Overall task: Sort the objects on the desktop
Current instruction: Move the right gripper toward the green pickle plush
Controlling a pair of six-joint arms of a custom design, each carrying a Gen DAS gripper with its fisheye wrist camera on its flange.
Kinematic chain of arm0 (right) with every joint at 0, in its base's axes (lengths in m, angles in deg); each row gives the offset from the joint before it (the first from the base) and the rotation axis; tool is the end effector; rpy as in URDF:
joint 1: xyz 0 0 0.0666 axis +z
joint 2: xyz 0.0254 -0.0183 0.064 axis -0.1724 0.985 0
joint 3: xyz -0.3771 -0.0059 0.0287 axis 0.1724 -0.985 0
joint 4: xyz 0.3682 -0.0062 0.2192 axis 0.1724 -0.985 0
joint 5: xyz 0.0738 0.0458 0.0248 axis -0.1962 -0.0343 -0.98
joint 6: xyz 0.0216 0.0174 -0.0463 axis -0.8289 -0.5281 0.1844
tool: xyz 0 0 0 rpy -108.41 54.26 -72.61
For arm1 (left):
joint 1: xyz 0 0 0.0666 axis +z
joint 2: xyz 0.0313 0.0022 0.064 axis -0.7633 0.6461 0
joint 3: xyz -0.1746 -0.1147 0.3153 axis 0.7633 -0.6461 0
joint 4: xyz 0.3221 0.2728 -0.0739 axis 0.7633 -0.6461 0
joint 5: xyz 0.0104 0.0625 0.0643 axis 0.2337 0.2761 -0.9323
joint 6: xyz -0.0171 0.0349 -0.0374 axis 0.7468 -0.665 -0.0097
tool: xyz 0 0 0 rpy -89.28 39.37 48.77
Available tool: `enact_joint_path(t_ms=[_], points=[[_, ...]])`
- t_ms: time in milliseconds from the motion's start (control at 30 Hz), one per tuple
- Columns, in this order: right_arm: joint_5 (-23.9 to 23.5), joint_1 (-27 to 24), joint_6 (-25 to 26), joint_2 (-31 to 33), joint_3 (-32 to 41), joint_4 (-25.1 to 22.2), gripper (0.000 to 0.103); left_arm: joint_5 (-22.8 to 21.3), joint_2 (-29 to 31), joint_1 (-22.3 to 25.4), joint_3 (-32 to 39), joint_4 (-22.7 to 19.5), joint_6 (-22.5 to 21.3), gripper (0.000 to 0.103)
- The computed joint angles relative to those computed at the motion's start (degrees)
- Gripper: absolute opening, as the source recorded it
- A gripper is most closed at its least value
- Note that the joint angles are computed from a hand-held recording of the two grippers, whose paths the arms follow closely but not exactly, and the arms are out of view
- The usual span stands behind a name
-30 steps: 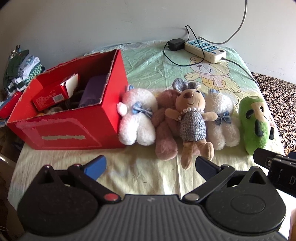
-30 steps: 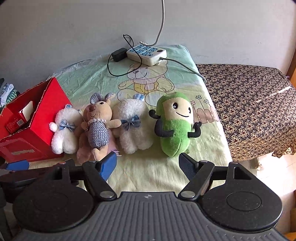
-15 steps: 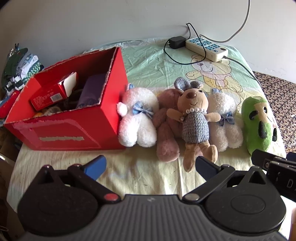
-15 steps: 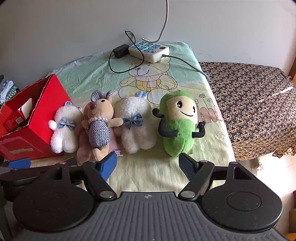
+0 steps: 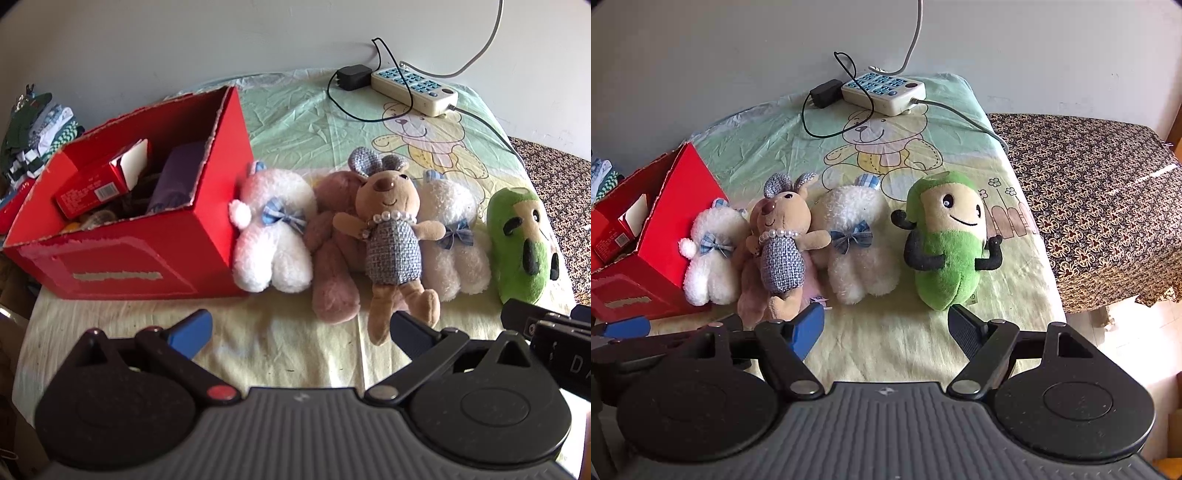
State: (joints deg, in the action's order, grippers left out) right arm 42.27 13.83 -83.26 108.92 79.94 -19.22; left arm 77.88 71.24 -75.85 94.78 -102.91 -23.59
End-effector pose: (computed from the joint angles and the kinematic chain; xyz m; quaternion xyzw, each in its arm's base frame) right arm 0.5967 0.2488 0.3973 0.2164 0.9266 0.0052 0.3076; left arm 0.6533 -0.3133 0.4275 0.1435 0.9471 0.0101 0.2869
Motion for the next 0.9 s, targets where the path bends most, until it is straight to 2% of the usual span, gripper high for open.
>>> enact_joint_path(t_ms=[233, 400, 533, 600, 800, 900], points=[[-0.19, -0.22, 0.16, 0.32, 0.32, 0.09, 0.077, 0.23, 0.90, 0.04, 1.31, -0.54, -0.01, 0.102], [-0.38, -0.51, -0.10, 0.33, 0.25, 0.04, 0.077, 0.77, 2.51, 0.17, 3.50, -2.68, 0.82, 0.102], [-0.50, -0.65, -0.27, 0.35, 0.18, 0.04, 0.077, 3.84, 4.13, 0.60, 5.62, -5.45, 1.43, 0.102], [-0.57, -0.69, -0.34, 0.36, 0.17, 0.02, 0.077, 4.04, 4.48, 0.57, 5.95, -6.06, 1.38, 0.102], [-0.80, -0.82, -0.62, 0.24, -0.09, 0.13, 0.077, 3.14, 4.40, 0.36, 5.65, -5.91, 0.88, 0.101], [0.07, -0.74, -0.06, 0.00, -0.38, 0.58, 0.077, 3.68, 4.51, 0.41, 5.73, -6.16, 0.54, 0.097]])
